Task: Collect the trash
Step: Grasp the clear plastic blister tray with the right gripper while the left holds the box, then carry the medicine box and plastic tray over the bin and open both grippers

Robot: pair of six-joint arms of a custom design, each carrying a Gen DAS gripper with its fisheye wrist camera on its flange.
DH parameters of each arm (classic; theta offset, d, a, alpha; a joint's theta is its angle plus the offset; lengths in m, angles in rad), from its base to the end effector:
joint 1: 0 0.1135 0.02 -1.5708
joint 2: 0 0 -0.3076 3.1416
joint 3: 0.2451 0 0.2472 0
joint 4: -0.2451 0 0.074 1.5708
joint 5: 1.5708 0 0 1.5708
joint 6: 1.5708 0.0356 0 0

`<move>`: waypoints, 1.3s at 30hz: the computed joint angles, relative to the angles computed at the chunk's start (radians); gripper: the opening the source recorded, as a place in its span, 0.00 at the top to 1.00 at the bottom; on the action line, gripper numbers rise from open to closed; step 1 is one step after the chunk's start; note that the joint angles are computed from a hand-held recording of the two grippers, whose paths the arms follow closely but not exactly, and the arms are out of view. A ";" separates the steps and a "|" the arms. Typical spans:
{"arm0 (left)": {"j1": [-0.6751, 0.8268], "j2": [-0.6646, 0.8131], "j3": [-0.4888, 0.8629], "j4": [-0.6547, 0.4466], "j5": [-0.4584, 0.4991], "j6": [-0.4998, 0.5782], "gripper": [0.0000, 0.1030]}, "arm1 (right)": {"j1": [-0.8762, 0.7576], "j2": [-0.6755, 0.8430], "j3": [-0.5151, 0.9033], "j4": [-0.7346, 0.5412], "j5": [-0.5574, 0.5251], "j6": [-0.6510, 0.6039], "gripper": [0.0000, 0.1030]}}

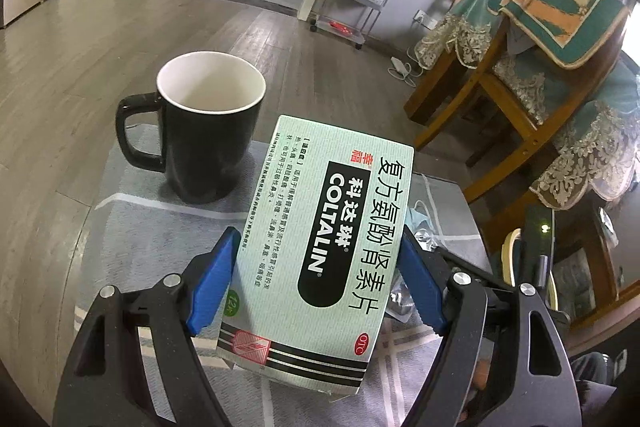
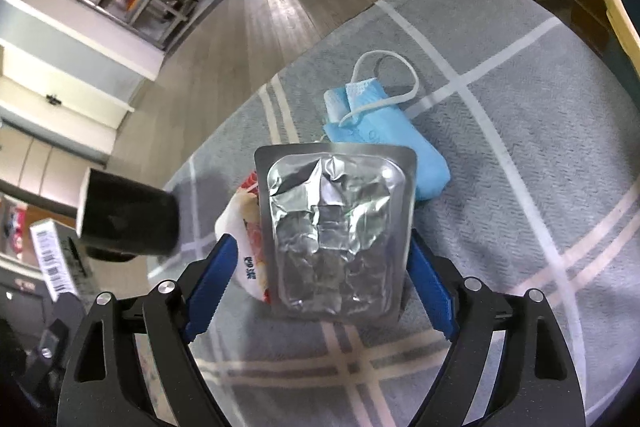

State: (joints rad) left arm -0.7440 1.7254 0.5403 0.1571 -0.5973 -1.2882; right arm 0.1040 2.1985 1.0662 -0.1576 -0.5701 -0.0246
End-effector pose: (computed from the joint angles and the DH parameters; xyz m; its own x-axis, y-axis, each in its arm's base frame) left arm 0.2097 -0.1658 0.1292 -0.5082 -0.6115 -0.6065 -0.5085 0.7814 -0.3618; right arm 0.3815 0.0591 0.0709 -0.9495 -0.1199 -0.2899 -0.2596 0.8191 0.5116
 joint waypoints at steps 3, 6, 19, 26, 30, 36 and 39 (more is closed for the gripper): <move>0.007 0.004 -0.009 0.023 0.007 0.008 0.26 | 0.001 -0.005 -0.022 0.043 0.009 -0.021 0.29; 0.010 0.006 -0.013 0.033 0.011 0.012 0.26 | -0.009 -0.003 -0.023 0.038 -0.008 -0.050 0.34; 0.000 0.032 0.047 -0.004 0.001 0.059 0.26 | -0.199 -0.061 0.037 -0.198 -0.112 -0.390 0.34; -0.021 0.061 0.118 -0.054 -0.005 0.099 0.26 | -0.337 -0.051 0.128 -0.359 -0.122 -0.606 0.34; -0.042 0.080 0.166 -0.084 -0.011 0.122 0.26 | -0.404 -0.047 0.173 -0.417 -0.118 -0.702 0.34; -0.059 0.133 0.289 -0.155 0.002 0.170 0.26 | -0.486 -0.059 0.238 -0.467 -0.144 -0.830 0.34; -0.067 0.174 0.373 -0.189 0.010 0.206 0.26 | -0.512 -0.067 0.264 -0.474 -0.148 -0.885 0.34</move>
